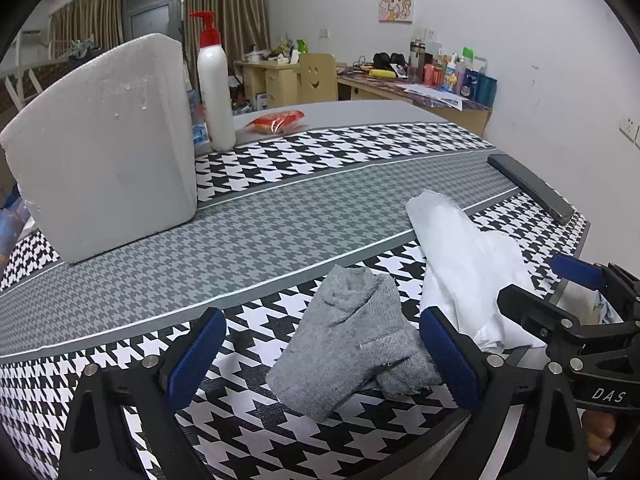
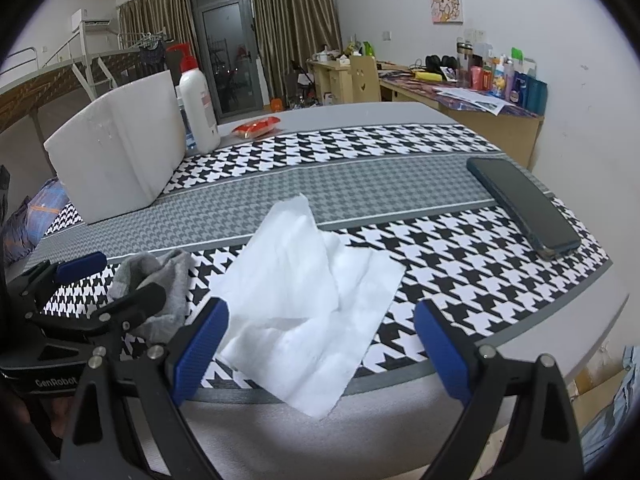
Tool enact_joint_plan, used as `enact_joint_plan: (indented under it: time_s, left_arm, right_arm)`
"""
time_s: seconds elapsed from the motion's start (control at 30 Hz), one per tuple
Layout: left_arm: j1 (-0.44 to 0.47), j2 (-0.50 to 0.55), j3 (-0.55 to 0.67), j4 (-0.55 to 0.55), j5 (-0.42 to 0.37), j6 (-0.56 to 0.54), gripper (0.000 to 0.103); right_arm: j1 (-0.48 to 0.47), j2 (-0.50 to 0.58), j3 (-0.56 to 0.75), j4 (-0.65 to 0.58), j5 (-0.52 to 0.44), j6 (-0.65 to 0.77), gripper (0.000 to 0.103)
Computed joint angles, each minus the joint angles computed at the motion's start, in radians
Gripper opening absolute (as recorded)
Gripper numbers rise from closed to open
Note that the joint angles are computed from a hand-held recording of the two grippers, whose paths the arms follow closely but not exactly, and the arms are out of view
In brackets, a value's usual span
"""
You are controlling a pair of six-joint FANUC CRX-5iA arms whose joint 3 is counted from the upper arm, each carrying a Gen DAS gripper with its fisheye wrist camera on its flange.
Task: Organize soft objects
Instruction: 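Lower the left tool onto the grey sock while the right tool descends over the white tissue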
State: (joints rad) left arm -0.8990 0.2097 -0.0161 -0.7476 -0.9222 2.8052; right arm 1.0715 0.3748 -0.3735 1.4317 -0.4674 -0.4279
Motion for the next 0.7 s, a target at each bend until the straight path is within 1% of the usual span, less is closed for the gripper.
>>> enact_joint_plan:
  time_s: [0.07,0.2,0.3,0.37,0.7]
  left_arm:
    - [0.000,0.001,0.000,0.000,0.000,-0.001,0.096]
    - [0.005,0.006,0.002,0.013,-0.002,-0.016,0.093]
    - [0.013,0.006,-0.001,0.029,0.006,-0.031,0.088]
    - [0.024,0.006,-0.005,0.051,0.021,-0.052,0.081]
    - [0.042,-0.008,-0.029,0.097,0.071,-0.086,0.068]
  right_arm:
    - [0.002,0.005,0.007,-0.020,0.001,0.019,0.096]
    - [0.000,0.010,0.009,-0.018,0.008,0.024,0.096]
    - [0.002,0.017,0.017,-0.029,0.006,0.039,0.096]
    - [0.003,0.019,0.019,-0.031,0.007,0.044,0.096]
    - [0.013,0.036,0.040,-0.082,0.000,0.107,0.096]
